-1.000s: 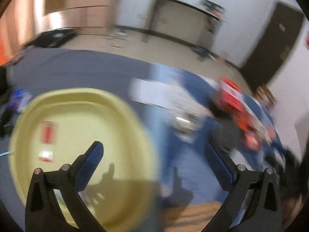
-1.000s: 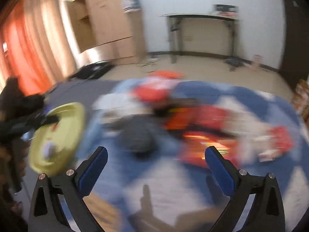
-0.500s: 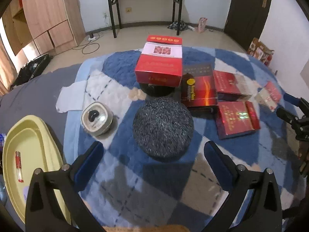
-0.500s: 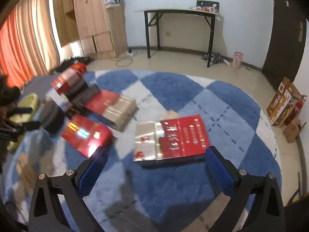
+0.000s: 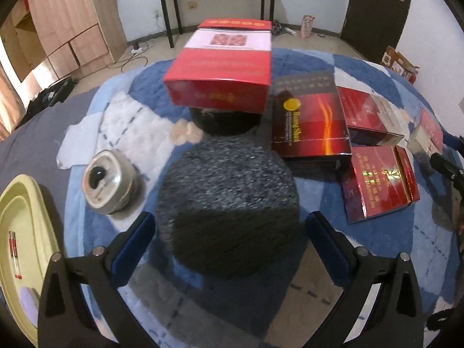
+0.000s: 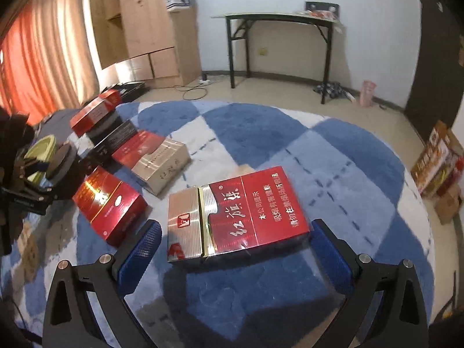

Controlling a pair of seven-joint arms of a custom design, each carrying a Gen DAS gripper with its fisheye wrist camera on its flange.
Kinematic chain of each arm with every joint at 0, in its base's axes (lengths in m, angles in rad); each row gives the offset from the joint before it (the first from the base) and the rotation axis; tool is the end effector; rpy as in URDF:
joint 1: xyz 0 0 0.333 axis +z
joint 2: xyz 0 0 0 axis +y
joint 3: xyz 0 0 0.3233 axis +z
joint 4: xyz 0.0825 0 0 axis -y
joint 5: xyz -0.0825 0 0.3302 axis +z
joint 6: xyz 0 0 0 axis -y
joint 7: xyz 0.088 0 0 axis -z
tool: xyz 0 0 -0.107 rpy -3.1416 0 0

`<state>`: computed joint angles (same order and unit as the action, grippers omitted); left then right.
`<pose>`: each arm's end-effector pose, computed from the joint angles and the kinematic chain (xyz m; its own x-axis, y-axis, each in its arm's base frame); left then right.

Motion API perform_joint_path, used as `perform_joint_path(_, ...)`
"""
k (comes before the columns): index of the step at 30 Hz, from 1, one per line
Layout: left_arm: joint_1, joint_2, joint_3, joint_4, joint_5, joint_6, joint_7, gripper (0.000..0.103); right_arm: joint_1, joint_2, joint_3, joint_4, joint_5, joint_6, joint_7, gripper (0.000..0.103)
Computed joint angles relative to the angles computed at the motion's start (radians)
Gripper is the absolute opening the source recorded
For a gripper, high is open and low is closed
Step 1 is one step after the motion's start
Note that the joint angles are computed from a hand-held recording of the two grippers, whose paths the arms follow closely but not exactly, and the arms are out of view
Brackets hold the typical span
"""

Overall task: Organize rigid objects
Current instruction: 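Grasp the black round sponge with the left tool while the right tool grasps a red-silver box, then drop the sponge and red-silver box into the yellow tray with both tools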

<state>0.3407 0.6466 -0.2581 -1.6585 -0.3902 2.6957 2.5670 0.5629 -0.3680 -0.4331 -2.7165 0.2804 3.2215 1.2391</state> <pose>0.6741 0.1016 0.3232 -0.4858 -0.8740 -0.0104 -0.7475 0.4216 -0.5133 0.3970 0.0139 0.4695 0.1724 -0.9802 -0.0978 -0.6698 -0.0438 -0.7412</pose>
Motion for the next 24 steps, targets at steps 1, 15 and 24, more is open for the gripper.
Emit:
perform_joint_path(1, 0.001, 0.001, -0.003, -0.001, -0.002, 0.007, 0.002, 0.103, -0.003, 0.009, 0.002, 0.006, -0.004, -0.006, -0.004, 0.103)
perform_joint_path(15, 0.066, 0.007, -0.048, 0.06, -0.096, -0.081, 0.046, 0.068, -0.334, 0.088, 0.339, -0.018, -0.093, 0.115, 0.057, 0.092)
perform_joint_path(24, 0.208, -0.056, 0.06, 0.196, -0.228, -0.287, 0.107, 0.068, -0.151, -0.031, 0.405, 0.101, -0.197, 0.024, 0.193, 0.092)
